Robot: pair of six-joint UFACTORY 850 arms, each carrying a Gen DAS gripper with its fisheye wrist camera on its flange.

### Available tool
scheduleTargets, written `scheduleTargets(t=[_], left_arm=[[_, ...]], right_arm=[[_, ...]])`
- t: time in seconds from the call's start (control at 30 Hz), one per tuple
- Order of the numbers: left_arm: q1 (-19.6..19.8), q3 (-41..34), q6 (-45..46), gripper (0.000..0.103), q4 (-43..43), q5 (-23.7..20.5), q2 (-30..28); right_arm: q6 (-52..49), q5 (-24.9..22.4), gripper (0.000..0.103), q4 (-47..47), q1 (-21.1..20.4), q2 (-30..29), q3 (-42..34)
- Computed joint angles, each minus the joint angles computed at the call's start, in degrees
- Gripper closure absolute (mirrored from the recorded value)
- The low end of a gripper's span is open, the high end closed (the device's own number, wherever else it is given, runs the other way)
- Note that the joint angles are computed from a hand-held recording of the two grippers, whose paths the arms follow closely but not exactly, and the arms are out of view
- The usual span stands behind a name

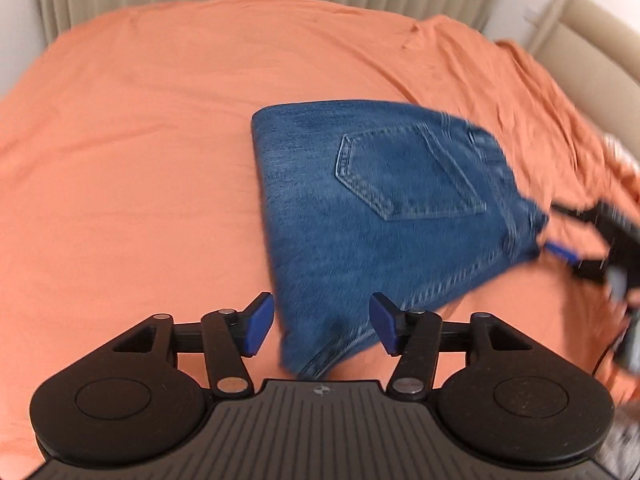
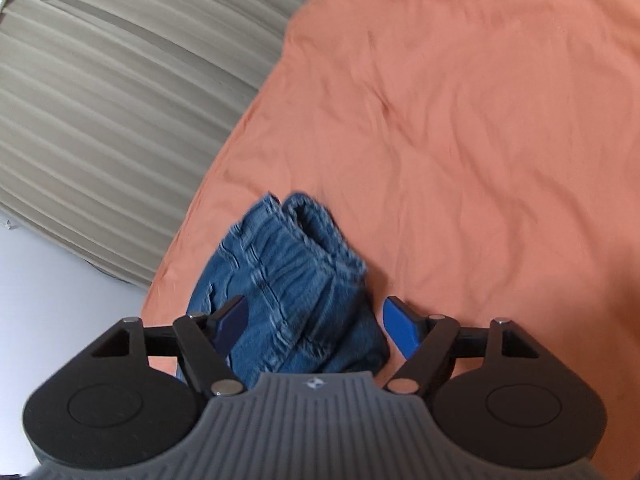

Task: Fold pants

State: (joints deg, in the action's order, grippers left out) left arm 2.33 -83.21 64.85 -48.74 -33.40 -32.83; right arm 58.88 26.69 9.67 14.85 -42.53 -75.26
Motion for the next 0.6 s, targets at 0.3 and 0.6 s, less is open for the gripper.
scheduleTargets(t=[0.3, 0.6], left_arm=[[-2.53, -8.31, -10.52, 0.029, 7.09, 2.06, -7.32], [-2.09, -18.95, -13.11, 0.022, 6.46, -3.90, -15.92]], right_arm=[[5.82, -4.06, 0.031, -7.62, -0.46, -3.57, -4.66], [7.71, -4.72, 0.031, -11.14, -1.31, -6.38, -8.35]])
